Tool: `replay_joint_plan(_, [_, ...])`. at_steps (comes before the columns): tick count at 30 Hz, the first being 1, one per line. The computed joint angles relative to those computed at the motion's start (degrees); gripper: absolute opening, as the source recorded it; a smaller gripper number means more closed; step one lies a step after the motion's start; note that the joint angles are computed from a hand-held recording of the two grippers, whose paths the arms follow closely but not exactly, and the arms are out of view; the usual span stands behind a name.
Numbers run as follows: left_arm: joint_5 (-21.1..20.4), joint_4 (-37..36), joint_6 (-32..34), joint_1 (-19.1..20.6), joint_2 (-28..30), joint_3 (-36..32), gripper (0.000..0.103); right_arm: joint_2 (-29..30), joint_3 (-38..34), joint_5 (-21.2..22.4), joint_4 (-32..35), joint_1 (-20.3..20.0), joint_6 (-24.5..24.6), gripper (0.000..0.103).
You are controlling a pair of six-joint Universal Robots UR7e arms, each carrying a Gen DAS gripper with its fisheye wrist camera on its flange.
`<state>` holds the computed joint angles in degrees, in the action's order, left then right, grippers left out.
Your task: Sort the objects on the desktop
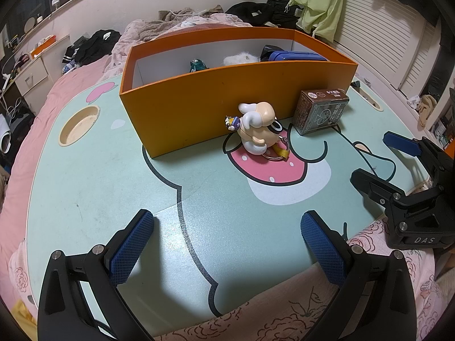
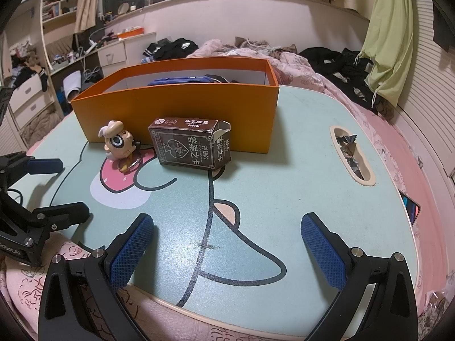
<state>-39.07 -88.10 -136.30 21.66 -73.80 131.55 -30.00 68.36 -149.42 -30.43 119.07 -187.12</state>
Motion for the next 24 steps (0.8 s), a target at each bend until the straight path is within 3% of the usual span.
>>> replay_joint_plan(7, [0.5, -1.4, 1.4, 0.6, 0.0, -0.2, 0.103, 0.1, -0.1, -0.1, 0.1, 0.0, 0.1, 0.103])
replay_joint_plan(12, [5.6, 2.9, -1.1, 0.5, -2.4, -1.3, 0.102, 0.0, 0.0, 0.0, 0.0, 0.0, 0.0, 0.103])
replay_joint_plan(14, [7.3, 5.5, -2.2, 1.7, -2.9, -2.4, 0.097, 0.0, 0.0, -0.1, 0.0, 0.0, 0.0, 0.103])
replay_joint_plan(17, [8.3, 7.0, -1.9, 4.1, -3.3, -3.6, 0.078, 0.1, 0.0, -0.1, 0.0, 0.0, 0.0, 0.103])
replay_joint_plan(21, [10.3, -5.8, 7.3, 6.1, -5.4, 0.2, 0.042, 0.0, 0.0, -0.1, 0.0, 0.0, 0.0, 0.103])
replay_joint_plan(22, [10.4, -7.0, 7.7, 6.0, -5.6, 0.8, 0.036, 0.1, 0.0, -0.1, 0.0, 0.0, 0.0, 0.103])
replay_joint_plan(24, [10.9, -4.3, 4.4, 4.7, -5.5, 0.9, 0.036, 0.0, 0.1, -0.1, 0.0, 0.0, 0.0, 0.103])
